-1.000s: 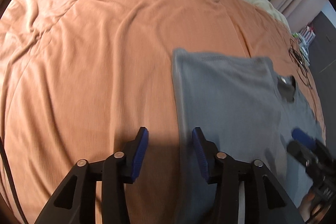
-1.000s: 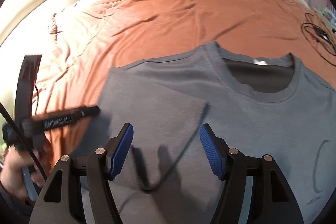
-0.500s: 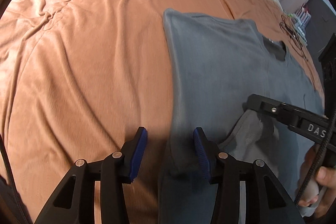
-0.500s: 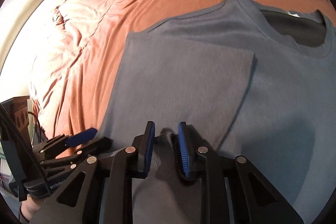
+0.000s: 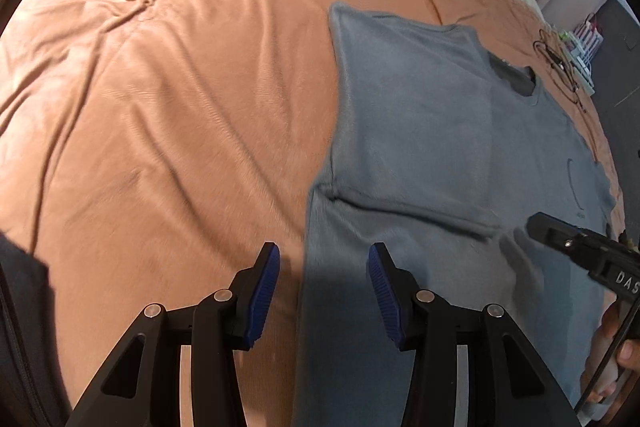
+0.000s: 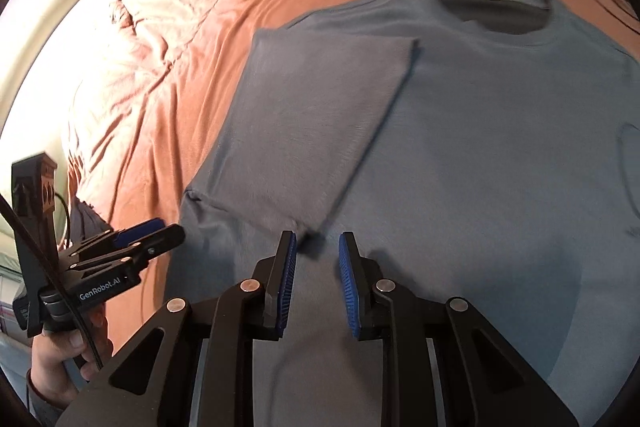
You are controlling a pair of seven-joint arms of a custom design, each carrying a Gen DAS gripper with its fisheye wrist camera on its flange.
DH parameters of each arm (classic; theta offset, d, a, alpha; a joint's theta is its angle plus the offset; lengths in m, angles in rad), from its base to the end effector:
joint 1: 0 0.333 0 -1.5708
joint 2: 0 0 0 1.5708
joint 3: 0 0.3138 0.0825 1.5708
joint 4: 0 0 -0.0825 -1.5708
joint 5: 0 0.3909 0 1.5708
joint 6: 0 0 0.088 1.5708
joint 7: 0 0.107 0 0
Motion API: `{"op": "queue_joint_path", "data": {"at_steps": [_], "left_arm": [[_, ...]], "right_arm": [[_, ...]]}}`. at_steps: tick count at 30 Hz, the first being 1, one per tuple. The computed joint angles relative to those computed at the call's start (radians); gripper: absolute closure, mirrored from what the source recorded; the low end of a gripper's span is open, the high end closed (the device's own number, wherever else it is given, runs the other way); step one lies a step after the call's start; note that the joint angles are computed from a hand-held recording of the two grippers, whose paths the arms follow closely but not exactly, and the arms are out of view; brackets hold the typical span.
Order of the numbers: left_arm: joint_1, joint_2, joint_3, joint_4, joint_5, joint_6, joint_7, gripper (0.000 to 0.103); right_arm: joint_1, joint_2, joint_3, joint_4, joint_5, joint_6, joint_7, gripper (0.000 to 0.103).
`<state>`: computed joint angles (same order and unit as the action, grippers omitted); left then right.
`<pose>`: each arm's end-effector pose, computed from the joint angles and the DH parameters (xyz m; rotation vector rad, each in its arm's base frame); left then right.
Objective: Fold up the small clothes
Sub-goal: 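Move both tools across to the T-shirt's other side edge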
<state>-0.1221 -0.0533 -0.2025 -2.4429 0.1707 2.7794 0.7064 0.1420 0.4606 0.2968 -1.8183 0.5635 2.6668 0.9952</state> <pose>0.4853 -0.1713 0.3550 -2.4270 1.6262 -0.5336 0.6326 0.2582 0.3266 -2.1873 1.2954 0.0409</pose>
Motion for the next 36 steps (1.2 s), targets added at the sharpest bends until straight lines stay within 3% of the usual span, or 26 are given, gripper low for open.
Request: {"op": "queue_joint_path", "data": {"at_steps": [2, 6, 8, 11, 15, 18, 21, 29, 36], "left_arm": [[-0.004, -0.034, -0.011, -0.015, 0.02, -0.004, -0.032, 0.054], [-0.002, -0.084, -0.044, -0.03, 0.05, -0.016, -0.09, 0.054], [0.001, -0.101, -0.061, -0.029, 0.065, -0.021, -0.118, 0.054], [0.003, -0.115, -0.088, -0.015, 0.096, -0.04, -0.167, 0.054], [-0.004, -0.098, -0.116, 0.029, 0.155, -0.064, -0.24, 0.042], [-0.023, -0.072, -0.125, 0.072, 0.203, -0.08, -0.283, 0.042], [-0.053, -0.041, -0.123, 0.114, 0.235, -0.087, -0.312, 0.04], [-0.153, 0.094, -0.081, 0.287, 0.33, -0.125, -0.364, 0.039], [-0.26, 0.24, -0.02, 0.469, 0.358, -0.144, -0.375, 0.039]], "right_arm": [[-0.027, -0.052, 0.013, -0.058, 0.039, 0.026, -0.039, 0.084], [-0.065, -0.155, 0.014, -0.167, 0.146, 0.049, -0.141, 0.074], [-0.079, -0.209, 0.003, -0.22, 0.22, 0.048, -0.211, 0.066], [-0.092, -0.301, -0.022, -0.306, 0.334, 0.059, -0.327, 0.048], [-0.086, -0.379, -0.089, -0.373, 0.402, 0.045, -0.408, 0.04], [-0.077, -0.417, -0.146, -0.401, 0.435, 0.033, -0.444, 0.037], [-0.066, -0.445, -0.203, -0.42, 0.468, 0.016, -0.468, 0.028], [-0.063, -0.47, -0.327, -0.436, 0.475, -0.007, -0.486, 0.025], [-0.109, -0.457, -0.363, -0.42, 0.465, -0.001, -0.5, 0.025]]}}
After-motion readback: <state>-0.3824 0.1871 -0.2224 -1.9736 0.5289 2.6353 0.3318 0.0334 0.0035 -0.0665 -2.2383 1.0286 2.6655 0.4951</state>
